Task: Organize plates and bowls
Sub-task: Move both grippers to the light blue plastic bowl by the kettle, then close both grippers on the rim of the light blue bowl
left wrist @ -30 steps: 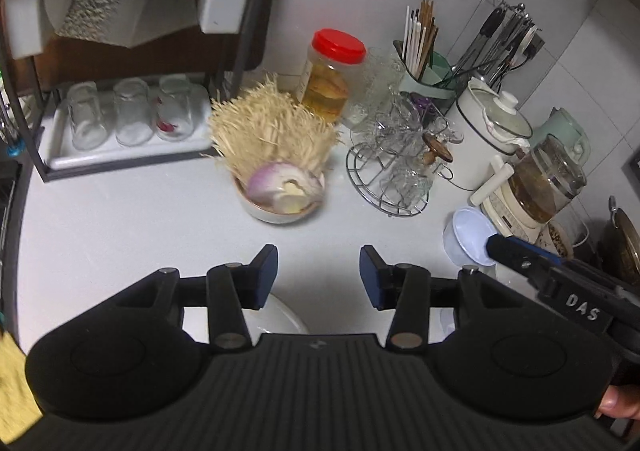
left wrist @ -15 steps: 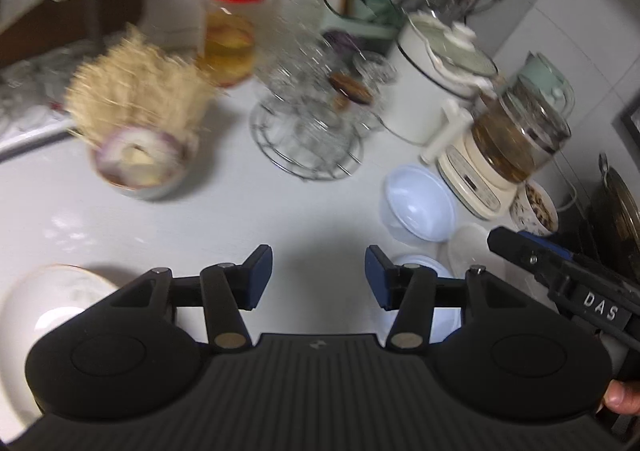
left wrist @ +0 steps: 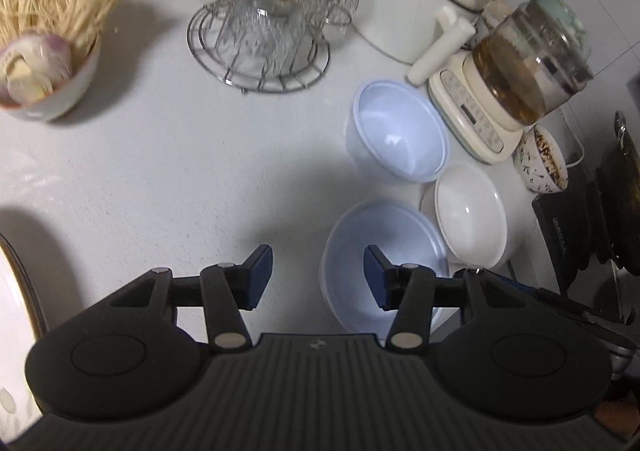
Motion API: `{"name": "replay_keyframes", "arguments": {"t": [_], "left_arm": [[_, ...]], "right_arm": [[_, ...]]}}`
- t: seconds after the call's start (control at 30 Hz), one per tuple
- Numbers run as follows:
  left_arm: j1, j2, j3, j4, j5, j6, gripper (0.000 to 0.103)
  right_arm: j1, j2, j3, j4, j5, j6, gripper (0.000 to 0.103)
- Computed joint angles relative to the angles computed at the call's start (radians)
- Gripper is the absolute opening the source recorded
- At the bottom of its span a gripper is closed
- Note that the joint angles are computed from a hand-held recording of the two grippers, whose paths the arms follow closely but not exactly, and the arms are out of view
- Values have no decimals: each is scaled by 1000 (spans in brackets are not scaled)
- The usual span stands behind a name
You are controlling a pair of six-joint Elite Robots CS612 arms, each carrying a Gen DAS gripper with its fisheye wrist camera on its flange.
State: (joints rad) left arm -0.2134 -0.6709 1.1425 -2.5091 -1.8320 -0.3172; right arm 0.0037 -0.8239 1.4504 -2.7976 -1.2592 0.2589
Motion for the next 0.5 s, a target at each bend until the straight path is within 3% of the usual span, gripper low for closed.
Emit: {"name": "replay_keyframes", "arguments": {"t": [0.1,0.33,0.5], "left_arm": [[-5,8,-6,28,0,-1,52],[-8,23,-23,71,-33,7,28],[-11,27,-32,82,-32,11,17]], "right_arm": [[-6,8,-3,18,28,5,40],[-16,23,-26,102,78,-10,22],[-18,28,-34,117,94,-29,16]]}}
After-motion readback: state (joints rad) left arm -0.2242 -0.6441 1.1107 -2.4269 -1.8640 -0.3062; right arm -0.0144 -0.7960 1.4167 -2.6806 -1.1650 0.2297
